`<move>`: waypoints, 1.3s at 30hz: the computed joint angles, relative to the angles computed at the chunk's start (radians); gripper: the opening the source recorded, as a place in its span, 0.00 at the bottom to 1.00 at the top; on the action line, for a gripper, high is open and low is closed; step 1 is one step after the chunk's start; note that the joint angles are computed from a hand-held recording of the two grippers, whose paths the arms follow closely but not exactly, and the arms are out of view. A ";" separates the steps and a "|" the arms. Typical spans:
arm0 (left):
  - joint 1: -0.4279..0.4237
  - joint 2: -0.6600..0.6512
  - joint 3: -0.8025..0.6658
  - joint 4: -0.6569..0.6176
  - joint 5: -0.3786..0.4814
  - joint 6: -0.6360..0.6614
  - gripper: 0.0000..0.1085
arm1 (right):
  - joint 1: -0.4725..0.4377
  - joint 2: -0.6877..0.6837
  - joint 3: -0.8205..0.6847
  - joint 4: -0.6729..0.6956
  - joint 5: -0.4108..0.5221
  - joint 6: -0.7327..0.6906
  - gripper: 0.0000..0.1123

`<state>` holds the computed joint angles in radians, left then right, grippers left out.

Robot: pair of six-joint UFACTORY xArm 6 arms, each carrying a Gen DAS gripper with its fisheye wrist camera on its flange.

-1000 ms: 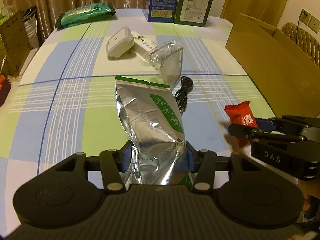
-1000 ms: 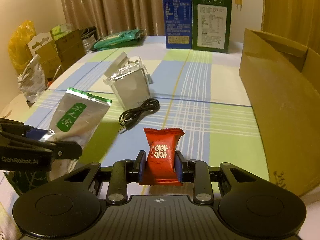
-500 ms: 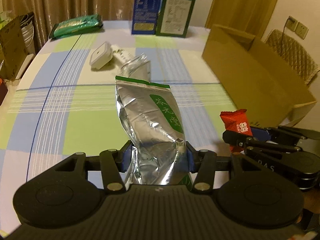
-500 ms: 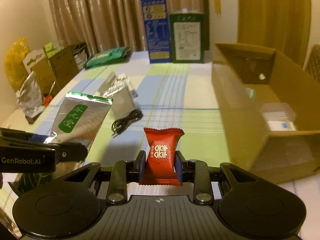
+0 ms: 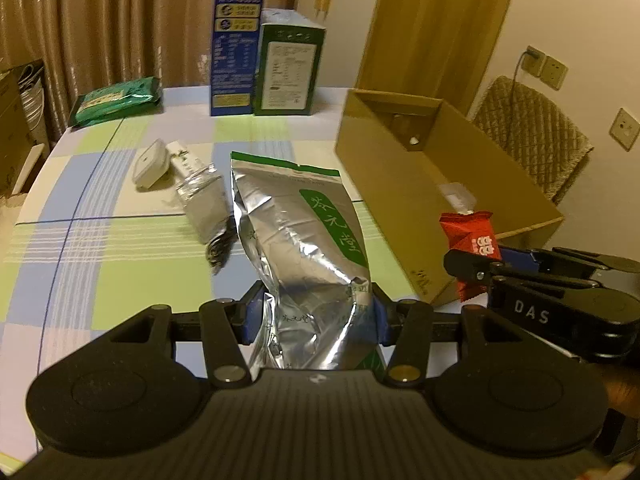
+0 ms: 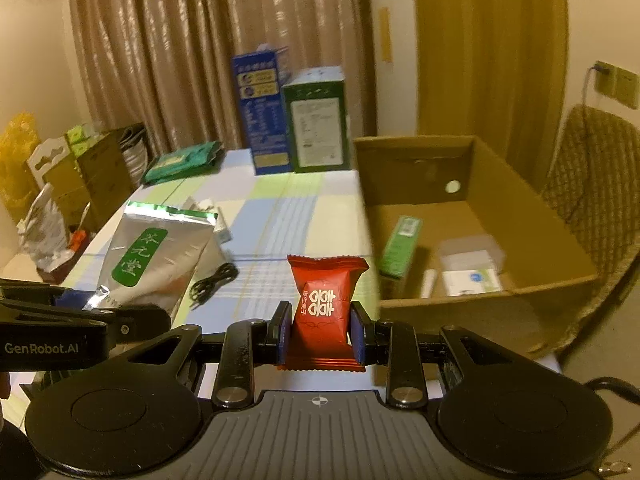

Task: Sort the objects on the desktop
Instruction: 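Carry the foil bag to the carton with the left tool while the right carries the candy, then release the foil bag into the carton with the left tool while the right drops the candy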

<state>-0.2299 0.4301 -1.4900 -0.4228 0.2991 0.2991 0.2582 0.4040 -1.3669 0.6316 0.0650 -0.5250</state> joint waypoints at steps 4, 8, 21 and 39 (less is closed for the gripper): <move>-0.024 0.001 -0.017 -0.009 0.010 0.010 0.43 | -0.030 -0.030 0.026 -0.024 -0.007 0.027 0.24; -0.048 0.012 -0.045 -0.014 0.019 0.014 0.43 | -0.059 -0.056 0.052 -0.053 -0.020 0.054 0.24; -0.111 0.082 -0.183 0.019 0.071 -0.016 0.43 | -0.133 -0.081 0.065 -0.009 -0.016 0.025 0.24; -0.151 0.342 -0.618 0.088 0.233 -0.129 0.43 | -0.224 0.031 -0.130 -0.078 0.066 0.019 0.24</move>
